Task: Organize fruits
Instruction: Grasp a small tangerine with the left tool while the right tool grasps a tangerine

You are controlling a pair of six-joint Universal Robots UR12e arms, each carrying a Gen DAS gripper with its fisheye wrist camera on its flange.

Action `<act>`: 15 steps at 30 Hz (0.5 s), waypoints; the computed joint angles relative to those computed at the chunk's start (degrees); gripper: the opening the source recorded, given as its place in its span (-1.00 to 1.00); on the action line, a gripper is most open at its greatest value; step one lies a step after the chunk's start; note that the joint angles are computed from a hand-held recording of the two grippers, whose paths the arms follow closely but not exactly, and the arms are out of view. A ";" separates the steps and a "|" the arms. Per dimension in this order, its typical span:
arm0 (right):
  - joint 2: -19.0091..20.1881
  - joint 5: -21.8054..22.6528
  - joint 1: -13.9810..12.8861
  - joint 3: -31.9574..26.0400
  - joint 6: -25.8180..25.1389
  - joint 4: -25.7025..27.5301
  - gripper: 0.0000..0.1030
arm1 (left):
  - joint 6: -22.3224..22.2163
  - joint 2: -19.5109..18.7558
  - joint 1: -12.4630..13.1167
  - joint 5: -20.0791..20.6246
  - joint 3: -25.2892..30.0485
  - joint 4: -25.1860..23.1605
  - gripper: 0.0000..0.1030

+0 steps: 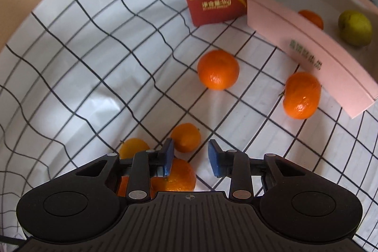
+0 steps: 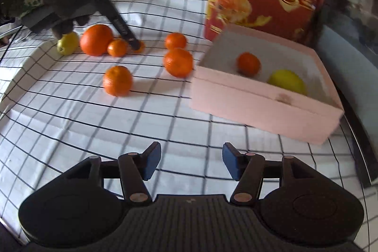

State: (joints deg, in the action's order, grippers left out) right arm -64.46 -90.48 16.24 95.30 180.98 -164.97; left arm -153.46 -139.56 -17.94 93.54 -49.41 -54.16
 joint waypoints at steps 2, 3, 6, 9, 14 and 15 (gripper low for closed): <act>-0.20 -0.19 -0.23 0.31 0.56 0.40 0.12 | -0.25 -0.23 -0.07 1.02 -0.02 0.60 -0.29; -0.28 -0.29 -0.31 0.42 0.67 0.58 0.12 | -0.59 -0.39 -0.05 1.26 0.19 0.55 -0.29; -0.48 -0.52 -0.36 0.64 0.61 1.32 0.12 | -0.96 -0.41 0.09 1.14 0.10 1.07 -0.32; -0.50 -0.65 -0.32 0.65 0.56 2.04 0.12 | -0.45 -0.18 -0.24 2.41 -0.82 3.04 -0.36; -0.64 -0.75 -0.33 0.83 0.79 2.48 0.12 | -2.06 0.43 -0.64 3.00 -2.41 6.42 -0.42; -0.73 -0.74 -0.38 0.95 0.88 2.38 0.12 | -3.20 0.82 -0.56 2.48 -2.96 7.19 -0.43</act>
State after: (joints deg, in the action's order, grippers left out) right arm -65.19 -91.22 15.86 96.24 181.85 -162.59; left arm -156.65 -138.75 -18.49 96.02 -52.37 -46.97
